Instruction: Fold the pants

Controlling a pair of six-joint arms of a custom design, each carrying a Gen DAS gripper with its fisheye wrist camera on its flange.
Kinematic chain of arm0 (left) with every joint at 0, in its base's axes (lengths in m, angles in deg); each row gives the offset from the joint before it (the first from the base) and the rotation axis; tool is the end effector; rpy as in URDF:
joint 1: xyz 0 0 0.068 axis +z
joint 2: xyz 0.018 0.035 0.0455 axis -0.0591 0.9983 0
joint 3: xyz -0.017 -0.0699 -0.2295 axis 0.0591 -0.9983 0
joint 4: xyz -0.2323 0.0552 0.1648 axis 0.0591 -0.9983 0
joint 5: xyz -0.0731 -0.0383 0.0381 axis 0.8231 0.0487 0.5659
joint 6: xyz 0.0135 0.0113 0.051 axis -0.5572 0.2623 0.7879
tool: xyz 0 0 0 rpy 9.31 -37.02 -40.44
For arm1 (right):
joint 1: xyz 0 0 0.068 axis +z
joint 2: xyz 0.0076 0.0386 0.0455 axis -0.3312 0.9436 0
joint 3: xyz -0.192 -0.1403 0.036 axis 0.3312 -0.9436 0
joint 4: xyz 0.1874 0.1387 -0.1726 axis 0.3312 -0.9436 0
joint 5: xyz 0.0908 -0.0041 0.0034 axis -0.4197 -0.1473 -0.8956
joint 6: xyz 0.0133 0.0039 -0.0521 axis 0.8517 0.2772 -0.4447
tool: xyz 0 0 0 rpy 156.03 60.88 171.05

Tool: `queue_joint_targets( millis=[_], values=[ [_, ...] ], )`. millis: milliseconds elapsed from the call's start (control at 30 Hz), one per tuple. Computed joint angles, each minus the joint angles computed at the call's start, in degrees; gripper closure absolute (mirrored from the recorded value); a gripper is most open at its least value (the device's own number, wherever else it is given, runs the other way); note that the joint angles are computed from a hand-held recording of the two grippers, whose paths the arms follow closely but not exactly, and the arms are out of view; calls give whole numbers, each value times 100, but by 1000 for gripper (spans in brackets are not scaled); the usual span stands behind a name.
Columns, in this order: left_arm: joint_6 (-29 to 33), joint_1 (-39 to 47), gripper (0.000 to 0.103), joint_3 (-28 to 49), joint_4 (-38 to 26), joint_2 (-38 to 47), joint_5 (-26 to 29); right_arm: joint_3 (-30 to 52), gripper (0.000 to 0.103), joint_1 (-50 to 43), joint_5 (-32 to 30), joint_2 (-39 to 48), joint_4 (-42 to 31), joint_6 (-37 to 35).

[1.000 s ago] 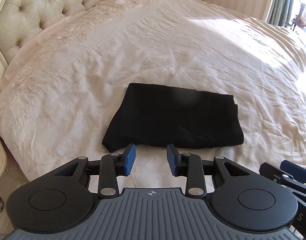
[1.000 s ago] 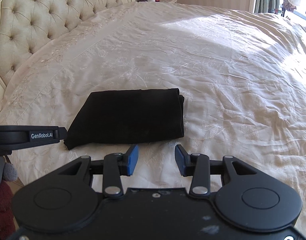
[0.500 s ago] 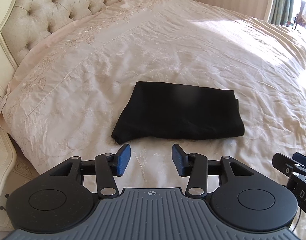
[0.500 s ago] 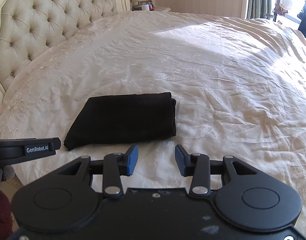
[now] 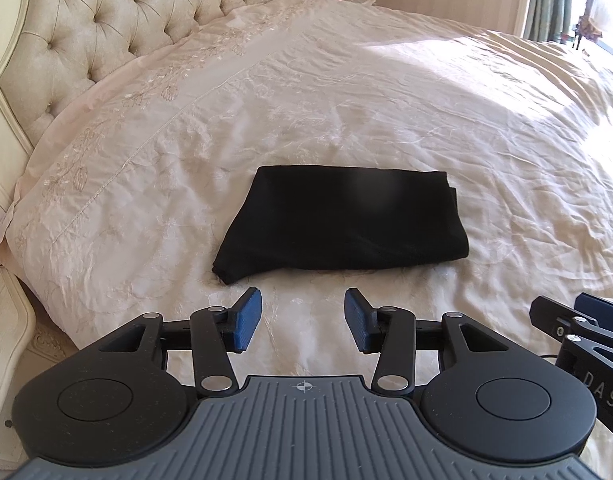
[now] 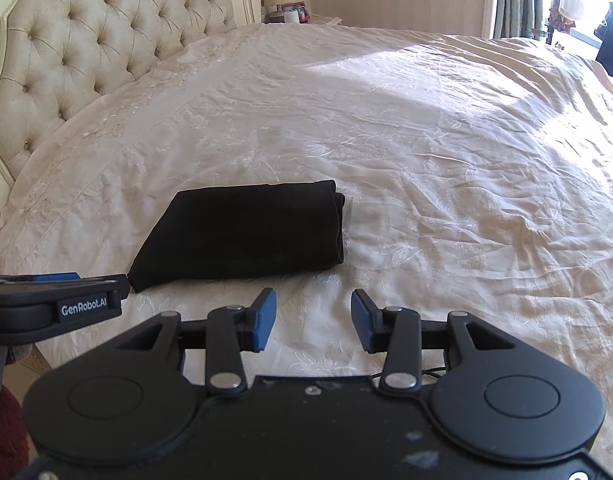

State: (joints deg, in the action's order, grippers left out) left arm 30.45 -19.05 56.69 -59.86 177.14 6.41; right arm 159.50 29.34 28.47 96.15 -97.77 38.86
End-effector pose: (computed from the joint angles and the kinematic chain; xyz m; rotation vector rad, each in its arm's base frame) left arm 0.3376 -0.0878 0.3671 0.1640 2.5176 0.0949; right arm 0.2678 0.2779 0.3660 0.2417 2.4218 0.0777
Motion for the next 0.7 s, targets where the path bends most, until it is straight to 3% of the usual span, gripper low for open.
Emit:
queue_joint_targets(
  millis=[700],
  values=[
    [-115,-233,59,-132,-173,-198,-216,-413,58,-63,-214,-265,320,-178]
  ],
)
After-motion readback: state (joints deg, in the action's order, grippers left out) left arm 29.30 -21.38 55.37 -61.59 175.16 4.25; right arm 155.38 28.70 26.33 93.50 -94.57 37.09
